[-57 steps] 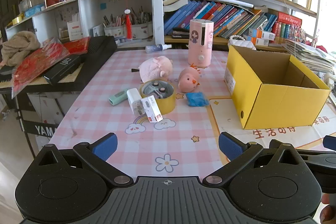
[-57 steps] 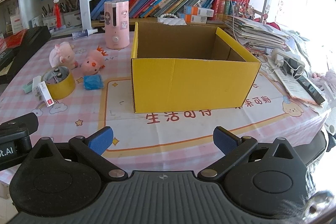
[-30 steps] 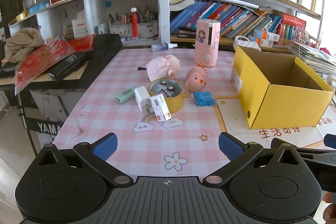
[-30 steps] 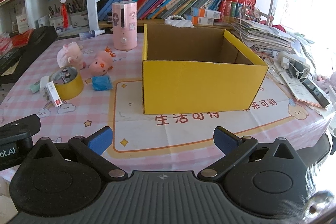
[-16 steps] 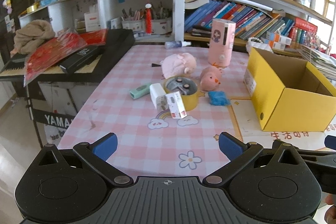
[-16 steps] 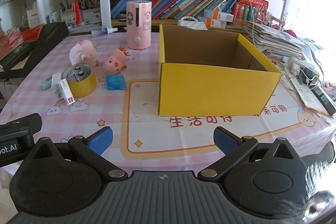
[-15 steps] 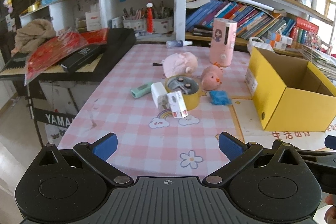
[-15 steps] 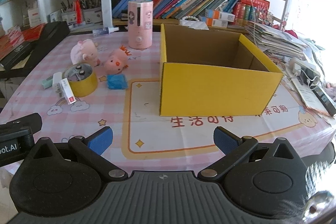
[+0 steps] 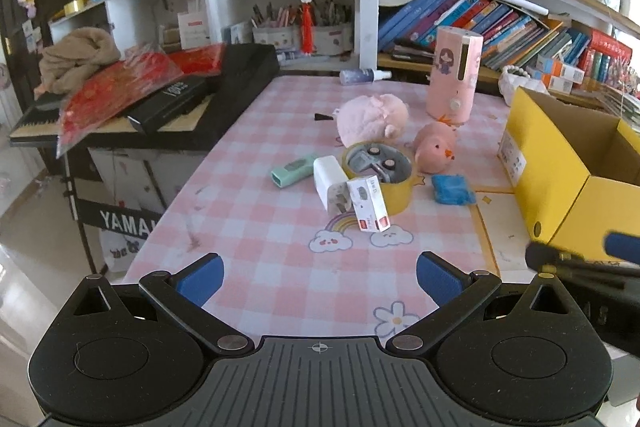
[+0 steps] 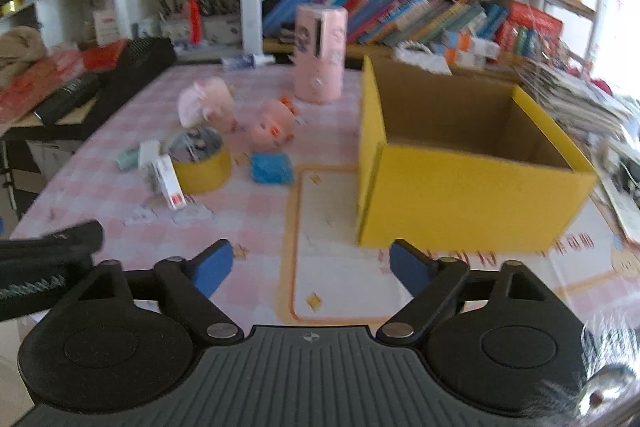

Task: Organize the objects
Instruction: 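Move both tools toward the items beside the tape roll, then grasp the small white-red box with left tool while right tool grasps blue packet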

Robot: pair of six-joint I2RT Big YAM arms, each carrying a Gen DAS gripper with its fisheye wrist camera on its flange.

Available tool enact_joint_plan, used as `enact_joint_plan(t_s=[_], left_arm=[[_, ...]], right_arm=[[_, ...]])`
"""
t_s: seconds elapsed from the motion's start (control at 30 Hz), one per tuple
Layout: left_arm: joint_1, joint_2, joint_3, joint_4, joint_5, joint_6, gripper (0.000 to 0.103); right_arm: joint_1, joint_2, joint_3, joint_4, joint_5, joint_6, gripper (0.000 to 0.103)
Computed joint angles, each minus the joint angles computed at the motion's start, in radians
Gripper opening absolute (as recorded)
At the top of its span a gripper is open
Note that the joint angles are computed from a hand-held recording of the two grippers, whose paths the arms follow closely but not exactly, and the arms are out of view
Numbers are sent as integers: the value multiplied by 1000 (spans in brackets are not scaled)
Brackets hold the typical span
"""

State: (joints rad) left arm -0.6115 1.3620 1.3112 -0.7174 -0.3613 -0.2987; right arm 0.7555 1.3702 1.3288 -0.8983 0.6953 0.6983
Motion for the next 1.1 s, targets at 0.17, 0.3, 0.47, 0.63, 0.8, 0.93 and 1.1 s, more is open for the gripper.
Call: enact_joint_plan(t_s=[0.17, 0.3, 0.47, 0.63, 0.8, 0.93, 1.1], left_arm=[[18, 41, 38, 8, 18, 13, 103], [45, 78, 70, 13, 73, 0, 102], [57, 165, 145, -20, 80, -3, 101], [63, 255, 223, -46, 134, 14, 88], [66, 333, 295, -76, 177, 24, 69], [71, 378, 339, -97, 190, 20, 40], [72, 381, 334, -89, 159, 29, 14]], right_arm=[[-49, 34, 31, 83, -63, -102, 63], [-96, 77, 70, 129, -126, -180, 57], [-163, 149, 145, 133, -229, -233, 57], [-215, 251, 244, 76, -313, -291, 57], [-253, 327, 322, 18, -365, -301, 57], [-274, 375, 369, -15, -388, -309, 64], [-290, 419, 404, -40, -417, -317, 65]])
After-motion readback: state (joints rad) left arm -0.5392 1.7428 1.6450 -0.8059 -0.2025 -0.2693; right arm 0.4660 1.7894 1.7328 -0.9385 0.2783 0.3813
